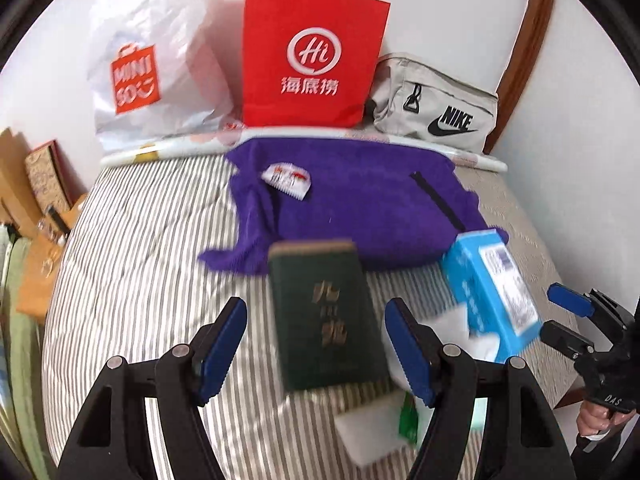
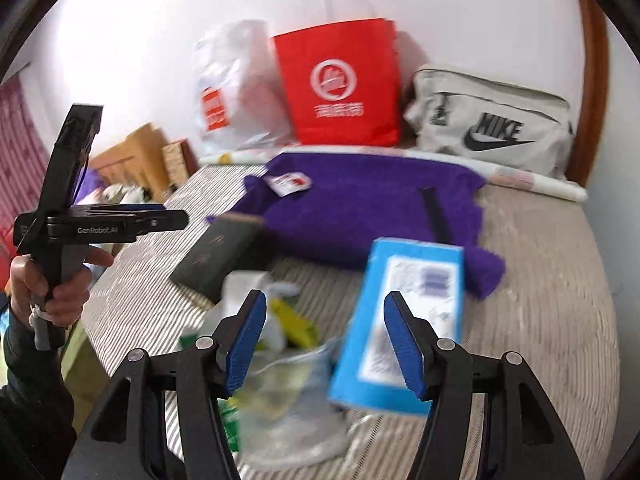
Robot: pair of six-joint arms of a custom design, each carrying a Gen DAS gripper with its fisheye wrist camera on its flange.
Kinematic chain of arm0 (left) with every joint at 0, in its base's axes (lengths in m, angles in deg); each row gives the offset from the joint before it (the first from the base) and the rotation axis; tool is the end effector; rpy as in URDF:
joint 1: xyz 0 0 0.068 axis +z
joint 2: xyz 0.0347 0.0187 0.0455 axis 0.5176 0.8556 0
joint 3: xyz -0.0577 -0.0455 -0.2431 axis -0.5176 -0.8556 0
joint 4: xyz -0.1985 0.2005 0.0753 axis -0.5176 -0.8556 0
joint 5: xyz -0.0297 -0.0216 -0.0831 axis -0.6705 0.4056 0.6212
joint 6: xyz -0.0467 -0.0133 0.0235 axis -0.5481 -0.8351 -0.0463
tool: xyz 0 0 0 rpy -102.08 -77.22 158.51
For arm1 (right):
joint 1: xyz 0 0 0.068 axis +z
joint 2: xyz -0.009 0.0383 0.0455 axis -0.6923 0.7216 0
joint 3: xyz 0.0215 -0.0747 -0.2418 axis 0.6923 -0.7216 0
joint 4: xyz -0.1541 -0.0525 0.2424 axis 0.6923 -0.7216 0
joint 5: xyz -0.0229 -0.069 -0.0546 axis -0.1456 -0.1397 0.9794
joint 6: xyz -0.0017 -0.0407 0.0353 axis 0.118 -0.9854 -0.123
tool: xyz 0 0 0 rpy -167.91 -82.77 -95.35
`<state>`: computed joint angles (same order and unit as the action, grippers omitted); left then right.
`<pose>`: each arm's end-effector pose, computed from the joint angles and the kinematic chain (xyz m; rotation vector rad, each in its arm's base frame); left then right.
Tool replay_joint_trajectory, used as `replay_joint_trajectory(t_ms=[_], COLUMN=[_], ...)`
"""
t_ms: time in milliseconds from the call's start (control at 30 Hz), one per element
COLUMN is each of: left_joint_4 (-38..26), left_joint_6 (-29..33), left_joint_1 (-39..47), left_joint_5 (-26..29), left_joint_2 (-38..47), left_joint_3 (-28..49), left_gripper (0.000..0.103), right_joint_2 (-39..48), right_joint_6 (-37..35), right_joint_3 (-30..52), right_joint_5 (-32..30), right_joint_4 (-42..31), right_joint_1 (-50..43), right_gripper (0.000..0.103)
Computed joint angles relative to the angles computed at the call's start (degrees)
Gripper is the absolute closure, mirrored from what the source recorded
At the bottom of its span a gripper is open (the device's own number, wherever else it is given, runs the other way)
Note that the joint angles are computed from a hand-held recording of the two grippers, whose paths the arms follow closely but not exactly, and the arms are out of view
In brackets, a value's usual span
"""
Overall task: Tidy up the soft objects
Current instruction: 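Grasp the white-and-mint cloth with the right tool while the left tool moves toward the white foam block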
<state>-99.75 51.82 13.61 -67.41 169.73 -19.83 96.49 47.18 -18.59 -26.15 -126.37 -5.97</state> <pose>0.2986 -0.1066 0.1466 0.7897 2.4342 -0.4628 0.1157 0.0699 0.1268 0.2302 2.3162 0.1065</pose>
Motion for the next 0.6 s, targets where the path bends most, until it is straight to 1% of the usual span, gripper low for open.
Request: replay_joint_trajectory(t_ms=[33,100,167,233,267,300,367,400,467,500,533,600], left_joint_4=[0.30,1.06,2.15,3.60,4.31,4.51,5.00,5.43,5.91,5.13,4.26,4.05], left_joint_6=[0.38,1.39,2.08,2.64,3.18,3.51,4.51,4.83,5.43,6.42,7.10,7.67], left_joint_1=[0.79,2.63,4.42,6.40,7.47,8.12,9.45,9.93,10.54,10.94,11.18,11.66], left_joint_5=[0.34,1.14,1.33,1.69,2.04,2.31,3.13,3.41,3.98,4.87,5.67,6.38], left_joint_2=[-0.72,-1.48,-1.78,-1.75,-0.83,-0.08,1.62,2.30,3.79,5.02,6.13,7.70], left_joint_3=[-1.53,-3.88,-5.97,-7.89,-8.32,-8.36,-8.45,-8.54,-8.48,-7.95,-7.28,-6.86], left_gripper=[0.033,0.033,0.033,0.033,0.033,0.033,0.033,0.033,0.033,0.033,0.033,0.033], right_joint_2=[4.43,8.97,14.29,18.96,21.03,24.66,31.99,37.61,44.72,48.27,50.06,52.55], right_joint_6=[1.52,2.18,2.58,2.49,1.81,0.81,-0.18,-0.95,-1.62,-2.08,-2.62,-3.52], right_joint_3=[0.37,0.42,0.33,0.14,0.18,0.43,1.70,2.98,4.80,5.61,5.74,6.20], right_joint_5=[0.57,-0.19,0.28,0.03,-1.15,-2.96,-4.65,-5.41,-6.16,-6.78,-7.12,-6.27], right_joint_4=[3.13,7.42,13.02,18.72,21.29,25.16,30.76,34.43,38.87,41.55,43.71,46.58], right_joint_1=[2.14,3.29,4.03,3.83,2.97,1.74,0.47,-0.29,-0.87,-1.29,-1.45,-0.96], right_gripper=[0.042,0.041,0.034,0.031,0.029,0.029,0.029,0.029,0.029,0.029,0.029,0.043])
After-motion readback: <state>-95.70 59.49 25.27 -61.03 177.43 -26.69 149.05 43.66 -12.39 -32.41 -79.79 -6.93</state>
